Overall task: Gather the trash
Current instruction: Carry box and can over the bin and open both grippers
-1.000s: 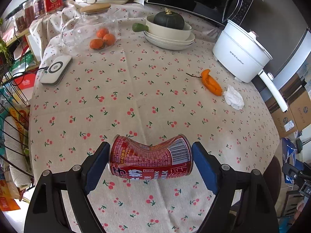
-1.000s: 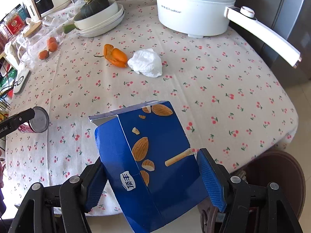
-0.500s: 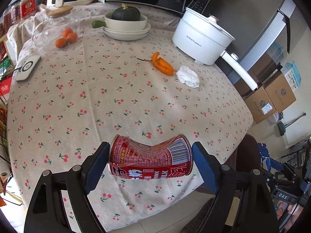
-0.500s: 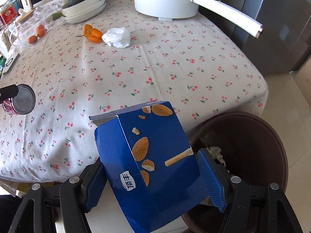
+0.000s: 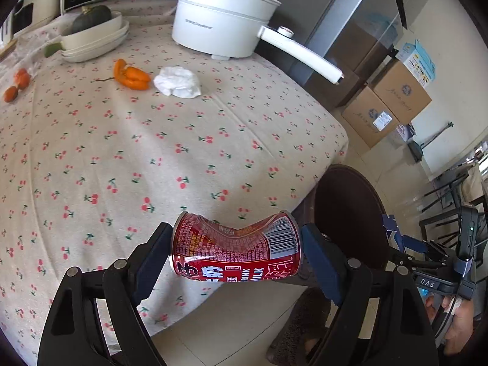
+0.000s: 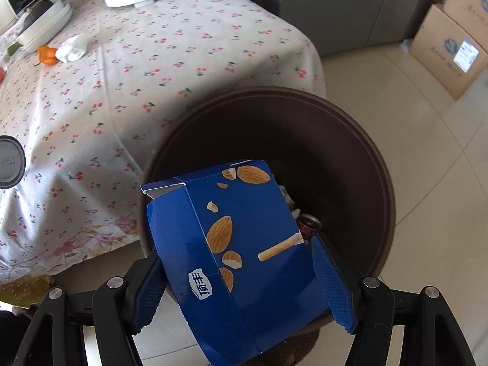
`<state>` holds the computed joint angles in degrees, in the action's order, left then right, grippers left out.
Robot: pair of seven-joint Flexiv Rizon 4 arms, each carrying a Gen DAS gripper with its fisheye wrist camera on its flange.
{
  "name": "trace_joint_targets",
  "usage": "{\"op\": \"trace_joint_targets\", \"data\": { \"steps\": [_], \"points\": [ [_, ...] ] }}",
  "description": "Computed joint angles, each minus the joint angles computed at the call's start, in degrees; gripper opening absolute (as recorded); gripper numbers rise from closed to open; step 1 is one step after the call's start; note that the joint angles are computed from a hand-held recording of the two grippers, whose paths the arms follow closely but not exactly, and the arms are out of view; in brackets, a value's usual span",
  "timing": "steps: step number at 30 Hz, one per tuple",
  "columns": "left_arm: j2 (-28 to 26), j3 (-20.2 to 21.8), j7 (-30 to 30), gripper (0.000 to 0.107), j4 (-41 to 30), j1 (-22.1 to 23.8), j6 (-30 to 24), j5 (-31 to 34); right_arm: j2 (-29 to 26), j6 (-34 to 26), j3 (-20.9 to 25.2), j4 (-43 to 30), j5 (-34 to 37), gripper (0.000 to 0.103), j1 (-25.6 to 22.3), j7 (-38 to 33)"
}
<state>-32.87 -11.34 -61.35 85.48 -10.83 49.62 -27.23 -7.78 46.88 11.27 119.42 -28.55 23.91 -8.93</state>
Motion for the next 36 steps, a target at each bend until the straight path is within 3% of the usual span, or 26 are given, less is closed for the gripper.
{"op": "trace_joint_targets", "data": {
  "steps": [11,20,24,26,30,36],
  "points": [
    [-2.17,-5.45,8.13,0.087,0.4,-3.88,0.92,-2.75,5.57,0.59,0.91,8.43,3.34,0.076,-2.91,1.94],
    [-4.42,-6.43,13.65,0.087,-0.77,-6.62,1.93,-2.94,6.23,1.21,0.85,10.42,5.07,0.076,-4.32,0.56],
    [-5.3,-5.02,13.32,0.089,-2.51,-7.9,1.06,-0.92,6.16,1.34,0.71,10.54,5.33,0.076,-4.66,-0.19],
    [-5.59,-3.23,11.69,0.094,-3.82,-9.17,0.77,1.78,6.21,1.3,0.68,10.62,5.41,0.076,-4.79,-0.5],
    [-4.92,-2.57,11.64,0.098,-3.02,-9.33,4.07,3.95,5.83,1.17,0.7,10.34,5.19,0.076,-4.69,-0.28],
    [-4.01,-2.15,9.9,0.101,-2.55,-8.1,4.96,4.66,5.74,0.71,0.81,9.85,5.02,0.077,-4.39,-0.13]
  ]
}}
